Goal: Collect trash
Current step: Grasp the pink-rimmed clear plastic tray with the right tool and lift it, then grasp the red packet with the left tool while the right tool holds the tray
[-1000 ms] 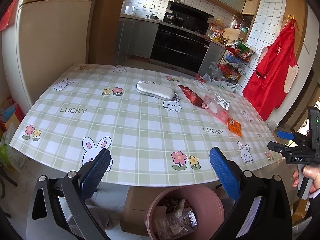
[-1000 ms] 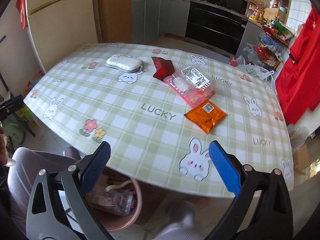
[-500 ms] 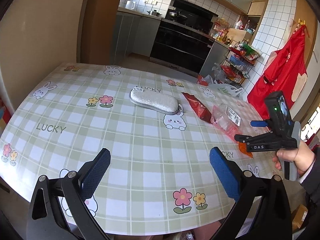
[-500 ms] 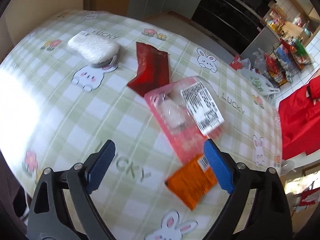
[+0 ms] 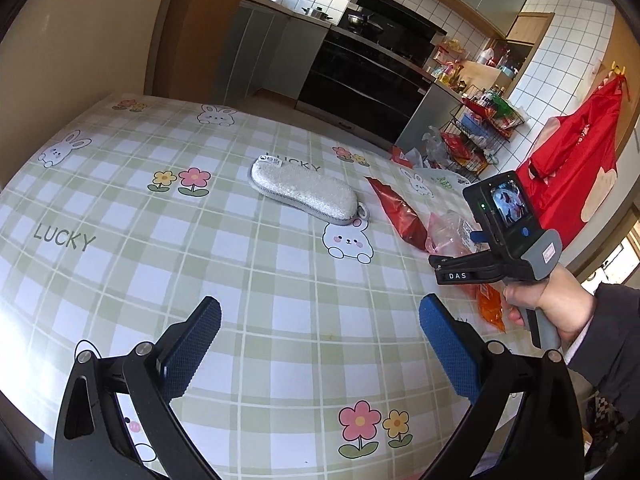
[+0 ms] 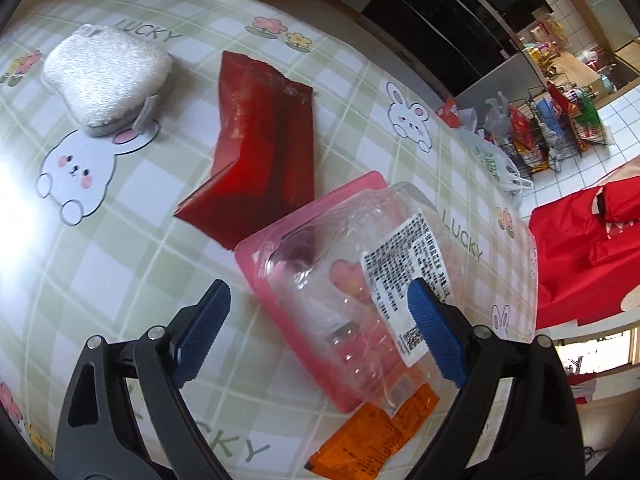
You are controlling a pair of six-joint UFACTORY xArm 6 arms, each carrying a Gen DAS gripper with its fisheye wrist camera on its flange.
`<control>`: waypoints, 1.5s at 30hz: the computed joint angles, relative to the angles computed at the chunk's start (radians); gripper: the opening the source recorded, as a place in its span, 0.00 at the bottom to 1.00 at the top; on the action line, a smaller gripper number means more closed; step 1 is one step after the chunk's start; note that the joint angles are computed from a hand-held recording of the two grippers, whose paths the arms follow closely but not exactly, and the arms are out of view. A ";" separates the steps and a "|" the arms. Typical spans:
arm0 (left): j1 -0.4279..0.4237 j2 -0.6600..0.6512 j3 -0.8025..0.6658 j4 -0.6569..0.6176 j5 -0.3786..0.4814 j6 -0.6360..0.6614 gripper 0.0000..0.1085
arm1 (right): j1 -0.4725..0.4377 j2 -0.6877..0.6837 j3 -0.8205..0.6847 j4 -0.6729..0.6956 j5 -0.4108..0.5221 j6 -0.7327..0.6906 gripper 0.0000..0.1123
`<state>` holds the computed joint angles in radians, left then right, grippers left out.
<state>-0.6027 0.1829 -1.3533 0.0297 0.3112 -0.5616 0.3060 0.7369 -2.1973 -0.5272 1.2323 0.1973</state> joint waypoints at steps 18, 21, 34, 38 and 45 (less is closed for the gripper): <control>0.019 0.008 0.011 -0.031 -0.019 0.001 0.90 | -0.009 0.091 -0.133 -0.050 0.039 0.014 0.57; 0.019 0.013 0.001 -0.025 -0.019 -0.003 0.90 | -0.018 0.004 -0.024 -0.028 -0.039 0.026 0.48; -0.029 0.072 -0.119 -0.038 0.040 0.044 0.82 | -0.098 -0.317 0.315 0.168 -0.328 0.086 0.41; -0.048 0.120 -0.197 -0.069 0.077 0.085 0.77 | -0.133 -0.398 0.412 0.280 -0.431 0.095 0.41; -0.083 0.283 -0.450 -0.136 0.184 0.182 0.68 | -0.172 -0.513 0.563 0.370 -0.560 0.074 0.41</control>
<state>-0.6854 0.4662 -1.8037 -0.1058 0.4950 -0.3797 0.1335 0.2235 -1.6345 -0.1577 0.6726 0.2715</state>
